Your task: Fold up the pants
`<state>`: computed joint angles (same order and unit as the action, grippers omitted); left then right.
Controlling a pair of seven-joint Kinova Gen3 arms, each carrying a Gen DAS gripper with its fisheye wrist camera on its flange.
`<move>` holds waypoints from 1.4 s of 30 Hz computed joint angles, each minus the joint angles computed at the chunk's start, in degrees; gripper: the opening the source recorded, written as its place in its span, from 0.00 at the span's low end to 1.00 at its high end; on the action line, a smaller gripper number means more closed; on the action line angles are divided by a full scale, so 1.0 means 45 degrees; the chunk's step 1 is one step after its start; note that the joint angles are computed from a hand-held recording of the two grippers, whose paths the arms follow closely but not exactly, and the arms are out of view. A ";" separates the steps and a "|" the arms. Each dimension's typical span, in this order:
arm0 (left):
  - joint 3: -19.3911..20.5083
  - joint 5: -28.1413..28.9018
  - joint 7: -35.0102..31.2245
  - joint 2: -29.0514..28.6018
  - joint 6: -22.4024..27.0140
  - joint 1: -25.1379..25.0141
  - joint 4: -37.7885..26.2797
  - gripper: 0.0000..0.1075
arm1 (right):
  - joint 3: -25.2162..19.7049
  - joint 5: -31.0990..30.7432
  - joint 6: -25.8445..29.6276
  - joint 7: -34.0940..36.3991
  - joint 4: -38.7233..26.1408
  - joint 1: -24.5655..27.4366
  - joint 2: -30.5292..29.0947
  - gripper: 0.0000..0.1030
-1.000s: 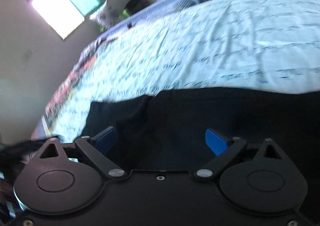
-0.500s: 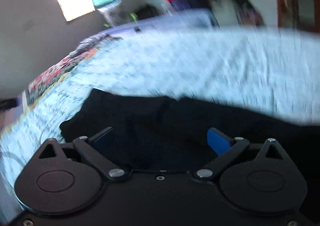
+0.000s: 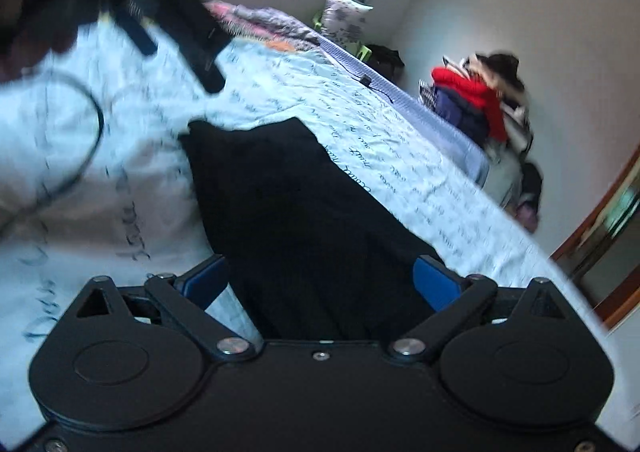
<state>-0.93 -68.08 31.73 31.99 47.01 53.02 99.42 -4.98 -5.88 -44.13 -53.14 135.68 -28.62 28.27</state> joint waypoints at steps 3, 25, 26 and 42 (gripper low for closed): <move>0.0040 -0.0048 0.0164 -0.0119 -0.0048 0.0038 0.0191 0.88 | 0.0323 -0.0217 0.0914 0.1118 -0.0311 -0.0575 -0.0032 0.97; -0.0098 0.0828 0.0148 -0.0339 -0.1913 -0.0784 0.0616 0.88 | 0.1064 -0.2944 0.0930 0.4709 -0.2472 -0.3457 0.1618 0.57; -0.0180 0.0883 0.0120 -0.0346 -0.1958 -0.0734 0.0629 0.88 | 0.1055 -0.2997 0.1067 0.4848 -0.2535 -0.3505 0.1593 0.51; -0.0446 0.1154 -0.0427 -0.0395 -0.1649 -0.0402 0.0573 0.88 | 0.0818 -0.2754 0.1573 0.4410 -0.2712 -0.3392 0.1542 0.32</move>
